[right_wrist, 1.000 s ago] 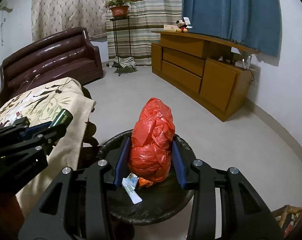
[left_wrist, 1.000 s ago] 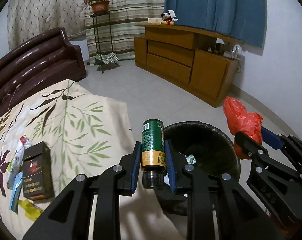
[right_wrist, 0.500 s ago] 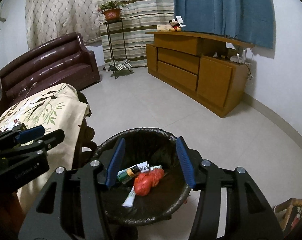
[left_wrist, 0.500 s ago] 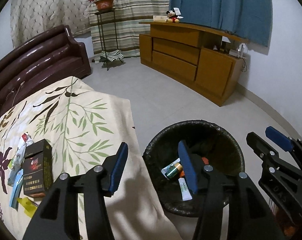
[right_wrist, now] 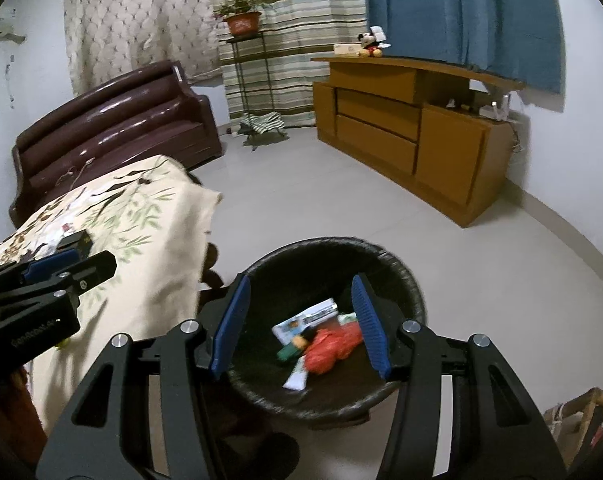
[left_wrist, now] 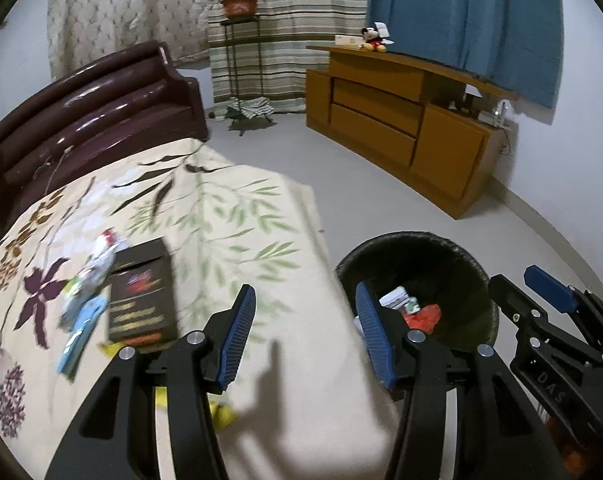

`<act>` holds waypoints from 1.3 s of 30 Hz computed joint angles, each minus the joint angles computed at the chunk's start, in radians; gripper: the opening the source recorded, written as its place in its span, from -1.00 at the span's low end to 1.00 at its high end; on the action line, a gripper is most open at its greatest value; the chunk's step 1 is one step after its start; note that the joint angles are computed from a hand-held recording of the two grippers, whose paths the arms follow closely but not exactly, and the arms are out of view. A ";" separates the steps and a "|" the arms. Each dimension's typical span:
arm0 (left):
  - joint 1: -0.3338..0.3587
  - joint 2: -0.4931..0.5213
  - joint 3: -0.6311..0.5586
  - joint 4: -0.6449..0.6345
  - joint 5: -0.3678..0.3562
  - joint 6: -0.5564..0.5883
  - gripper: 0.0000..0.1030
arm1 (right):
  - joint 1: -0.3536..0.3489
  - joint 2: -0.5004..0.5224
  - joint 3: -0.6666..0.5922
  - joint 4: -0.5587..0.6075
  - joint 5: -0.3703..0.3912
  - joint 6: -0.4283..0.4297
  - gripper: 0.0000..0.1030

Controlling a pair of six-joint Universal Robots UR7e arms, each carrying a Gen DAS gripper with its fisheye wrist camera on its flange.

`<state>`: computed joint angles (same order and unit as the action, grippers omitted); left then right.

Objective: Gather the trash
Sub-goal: 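Move both open grippers back over the bed toward the remaining trash, then close the right gripper on the yellow plastic bag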

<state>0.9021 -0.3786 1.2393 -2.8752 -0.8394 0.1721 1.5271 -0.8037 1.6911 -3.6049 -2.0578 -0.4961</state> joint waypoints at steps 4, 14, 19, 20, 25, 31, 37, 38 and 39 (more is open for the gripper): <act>0.005 -0.058 0.075 -0.020 0.030 -0.026 0.01 | 0.022 0.004 0.017 0.004 0.005 0.000 0.00; 0.023 -0.196 0.252 -0.094 0.106 -0.075 0.01 | 0.080 0.029 0.039 0.034 0.033 -0.031 0.00; 0.046 -0.249 0.304 -0.125 0.144 -0.097 0.01 | 0.115 0.062 0.023 0.071 0.046 -0.059 0.00; 0.051 -0.258 0.311 -0.126 0.152 -0.103 0.01 | 0.121 0.070 0.018 0.078 0.047 -0.063 0.00; 0.079 -0.293 0.336 -0.127 0.178 -0.134 0.01 | 0.150 0.101 -0.008 0.123 0.051 -0.084 0.00; 0.108 -0.319 0.350 -0.134 0.192 -0.151 0.01 | 0.173 0.134 -0.049 0.172 0.049 -0.080 0.00; 0.134 -0.339 0.354 -0.119 0.200 -0.174 0.01 | 0.189 0.174 -0.103 0.227 0.035 -0.082 0.00; 0.139 -0.343 0.355 -0.117 0.201 -0.177 0.01 | 0.191 0.181 -0.111 0.237 0.032 -0.082 0.00; 0.142 -0.346 0.357 -0.115 0.202 -0.182 0.01 | 0.193 0.188 -0.122 0.252 0.028 -0.081 0.00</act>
<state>1.0446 -0.7249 1.5967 -2.9902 -0.6374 -0.0095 1.7199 -0.6161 1.5696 -3.3525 -2.0299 -0.5767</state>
